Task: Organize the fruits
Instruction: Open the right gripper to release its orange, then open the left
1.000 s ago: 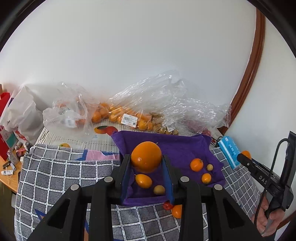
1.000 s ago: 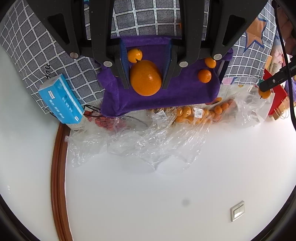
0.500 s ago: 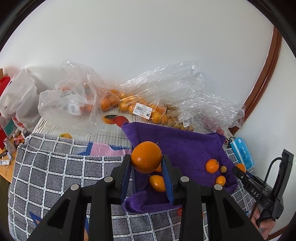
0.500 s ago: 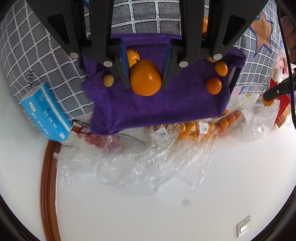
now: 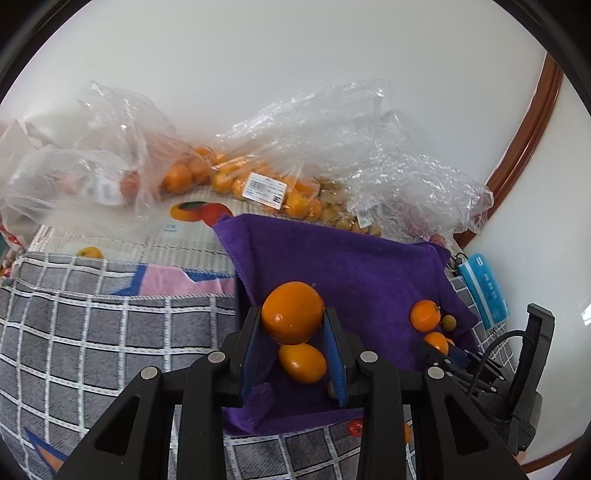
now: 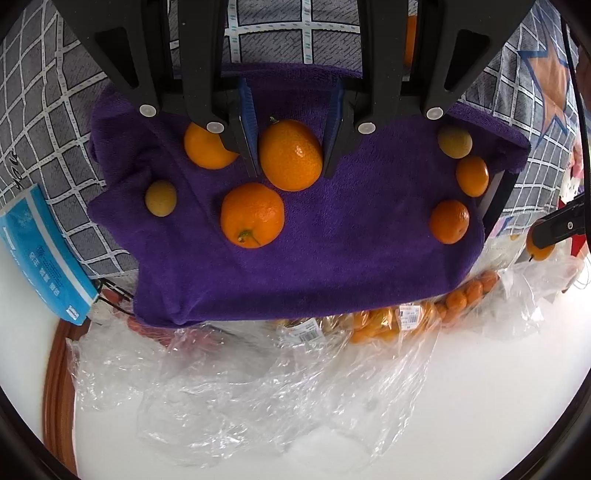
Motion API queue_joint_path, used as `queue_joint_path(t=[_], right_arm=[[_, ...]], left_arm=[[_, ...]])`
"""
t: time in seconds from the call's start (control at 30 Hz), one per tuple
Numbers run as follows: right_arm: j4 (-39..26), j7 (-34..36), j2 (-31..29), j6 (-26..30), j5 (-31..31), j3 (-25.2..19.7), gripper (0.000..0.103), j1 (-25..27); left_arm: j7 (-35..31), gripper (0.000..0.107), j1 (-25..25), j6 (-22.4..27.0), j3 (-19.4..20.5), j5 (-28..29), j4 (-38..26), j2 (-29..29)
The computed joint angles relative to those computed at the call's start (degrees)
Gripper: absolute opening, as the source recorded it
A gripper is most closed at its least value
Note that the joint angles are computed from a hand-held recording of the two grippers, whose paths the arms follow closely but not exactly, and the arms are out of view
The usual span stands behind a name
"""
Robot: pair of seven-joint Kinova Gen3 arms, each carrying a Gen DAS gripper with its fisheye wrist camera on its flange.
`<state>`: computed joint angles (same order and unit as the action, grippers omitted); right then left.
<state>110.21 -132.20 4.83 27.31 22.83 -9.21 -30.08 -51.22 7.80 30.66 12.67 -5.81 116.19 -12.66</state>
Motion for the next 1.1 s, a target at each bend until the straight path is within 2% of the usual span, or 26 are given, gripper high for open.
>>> queue_joint_path(t=[0.37, 0.47, 0.67, 0.9, 1.1], right_arm=[[0.54, 0.2, 0.54, -0.41, 2.27, 0.28, 0.033, -0.93], [0.7, -0.33, 0.33, -0.39, 2.93, 0.35, 0.033, -1.09], [1.6, -2.15, -1.16, -0.82, 3.95, 0.12, 0.035, -0.5], [2.65, -5.22, -3.75, -0.01, 6.62, -1.17, 0.035, 0.65], [4.04, -5.87, -6.13, -0.31, 6.34, -2.35, 0.035, 2.92]], left_arm=[[-4.66, 0.031, 3.94, -2.21, -1.72, 3.62, -1.35, 5.14], [-8.24, 0.031, 5.15, -2.35, -3.17, 6.91, -1.93, 6.61], [-9.01, 0.031, 5.52, -2.52, -3.24, 7.83, -2.22, 8.18], [-6.81, 0.031, 6.2, -1.42, -2.69, 5.81, -4.26, 10.38], [0.77, 0.031, 8.26, 1.17, -1.82, -2.2, -6.54, 12.41]])
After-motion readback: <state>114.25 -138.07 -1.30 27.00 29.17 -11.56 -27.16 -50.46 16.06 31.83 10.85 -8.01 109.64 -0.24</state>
